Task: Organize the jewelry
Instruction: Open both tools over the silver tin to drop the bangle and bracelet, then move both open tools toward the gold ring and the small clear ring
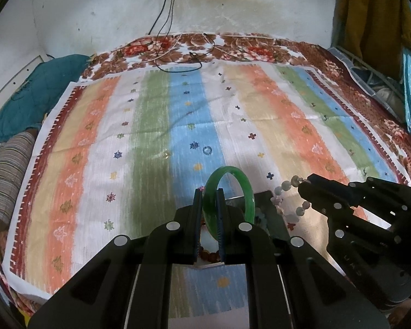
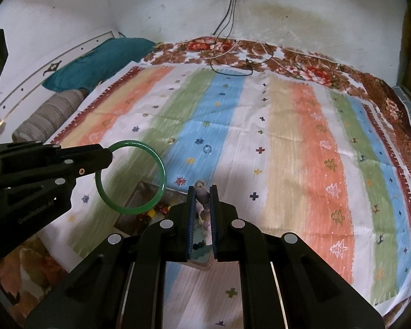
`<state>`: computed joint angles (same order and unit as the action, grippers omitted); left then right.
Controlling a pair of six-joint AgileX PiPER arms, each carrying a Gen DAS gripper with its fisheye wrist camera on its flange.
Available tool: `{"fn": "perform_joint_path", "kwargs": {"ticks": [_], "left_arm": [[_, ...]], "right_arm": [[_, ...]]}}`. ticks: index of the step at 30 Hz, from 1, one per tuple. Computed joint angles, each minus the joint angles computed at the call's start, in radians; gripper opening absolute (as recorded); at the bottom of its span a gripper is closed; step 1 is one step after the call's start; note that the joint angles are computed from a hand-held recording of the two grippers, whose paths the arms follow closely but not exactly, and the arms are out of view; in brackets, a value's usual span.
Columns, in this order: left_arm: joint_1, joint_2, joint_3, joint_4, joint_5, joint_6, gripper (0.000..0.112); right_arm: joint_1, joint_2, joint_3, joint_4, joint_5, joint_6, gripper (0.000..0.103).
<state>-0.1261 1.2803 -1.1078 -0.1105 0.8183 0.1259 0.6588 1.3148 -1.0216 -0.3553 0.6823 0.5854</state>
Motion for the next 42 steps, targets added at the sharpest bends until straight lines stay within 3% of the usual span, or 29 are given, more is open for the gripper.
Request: {"fn": "perform_joint_path", "kwargs": {"ticks": [9, 10, 12, 20, 25, 31, 42], "left_arm": [[0.004, 0.013, -0.002, 0.0, 0.019, 0.002, 0.011], [0.005, 0.018, -0.003, -0.002, 0.024, 0.003, 0.011], [0.0, 0.021, -0.005, 0.021, 0.019, -0.019, 0.029], [0.061, 0.045, -0.027, 0.037, 0.027, -0.062, 0.045], [0.112, 0.085, -0.064, -0.005, 0.049, -0.041, 0.054], [0.125, 0.141, -0.114, -0.011, 0.065, -0.051, 0.056], [0.135, 0.275, -0.224, -0.022, 0.092, -0.06, 0.063]], "right_arm": [[0.025, 0.004, 0.006, -0.034, 0.005, 0.022, 0.014], [0.032, 0.01, 0.001, -0.05, 0.014, 0.027, 0.027], [0.024, 0.01, 0.004, -0.039, 0.008, 0.02, 0.041], [-0.029, 0.017, 0.003, 0.028, 0.003, -0.019, 0.042], [-0.066, 0.032, -0.007, 0.078, -0.011, -0.056, 0.049], [-0.076, 0.069, -0.038, 0.087, -0.011, -0.073, 0.062], [-0.13, 0.164, -0.126, 0.173, -0.01, -0.182, 0.066]]}}
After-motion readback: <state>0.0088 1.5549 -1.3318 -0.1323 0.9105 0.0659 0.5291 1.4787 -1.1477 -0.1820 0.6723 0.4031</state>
